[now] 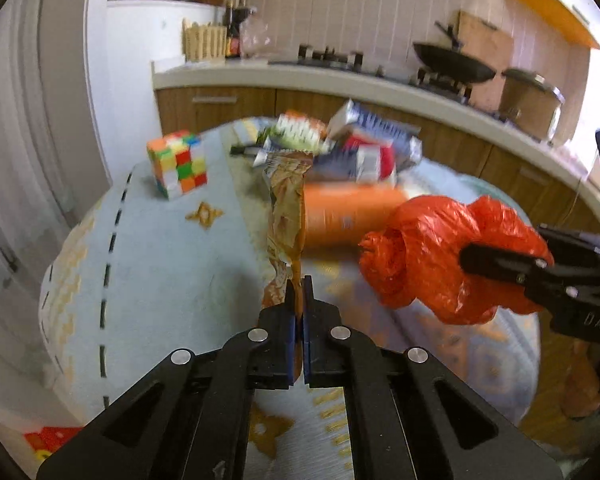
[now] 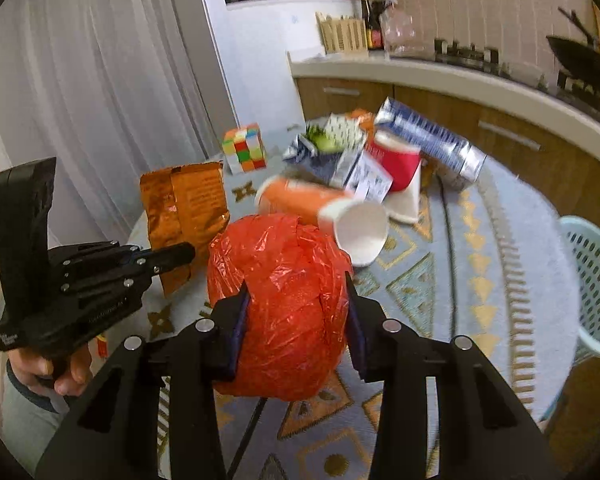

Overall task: Collect trash
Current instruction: 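Carry both items to the light-blue basket and open both tools to drop them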

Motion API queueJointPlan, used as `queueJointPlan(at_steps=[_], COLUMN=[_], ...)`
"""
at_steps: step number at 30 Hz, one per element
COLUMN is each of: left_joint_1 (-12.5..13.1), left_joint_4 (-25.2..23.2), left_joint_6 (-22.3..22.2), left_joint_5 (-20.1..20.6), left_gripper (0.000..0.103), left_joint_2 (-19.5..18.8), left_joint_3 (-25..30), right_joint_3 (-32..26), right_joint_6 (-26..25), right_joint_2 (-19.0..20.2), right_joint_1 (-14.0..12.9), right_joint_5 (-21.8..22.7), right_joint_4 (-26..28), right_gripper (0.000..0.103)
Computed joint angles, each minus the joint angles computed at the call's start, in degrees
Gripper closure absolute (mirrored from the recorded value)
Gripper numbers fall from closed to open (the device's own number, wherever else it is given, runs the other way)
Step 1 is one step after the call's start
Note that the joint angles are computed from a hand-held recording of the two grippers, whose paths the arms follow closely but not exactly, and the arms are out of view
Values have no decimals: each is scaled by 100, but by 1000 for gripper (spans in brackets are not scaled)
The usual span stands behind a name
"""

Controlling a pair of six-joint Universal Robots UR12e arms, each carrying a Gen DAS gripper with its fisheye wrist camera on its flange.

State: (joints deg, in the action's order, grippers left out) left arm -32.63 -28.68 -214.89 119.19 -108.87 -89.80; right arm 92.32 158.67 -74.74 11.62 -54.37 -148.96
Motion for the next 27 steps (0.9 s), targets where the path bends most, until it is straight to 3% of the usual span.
queueJointPlan(at_steps=[7,15,21,27], left_joint_1=[-19,12,53,56], left_joint_4=[174,51,-353,-1131], left_joint_6=[408,750,870,906], left_joint_5=[-73,-412,-916,-1588], left_gripper=[103,103,103,103], left_joint_2=[-261,-856,-1598,-2519], left_joint_3=[568,1586,2819,4265], right_joint_3=[-72,-387,-662,-902], right_joint_6=[551,1334,1922,2244], right_joint_2=[-2,271,529,798], right_joint_1=[-248,-596,-860,-1000], right_joint_5=[103,-276,-1254,-2459], right_joint_4=[-669,-1152,-1350,-944], right_gripper=[66,66,66,65])
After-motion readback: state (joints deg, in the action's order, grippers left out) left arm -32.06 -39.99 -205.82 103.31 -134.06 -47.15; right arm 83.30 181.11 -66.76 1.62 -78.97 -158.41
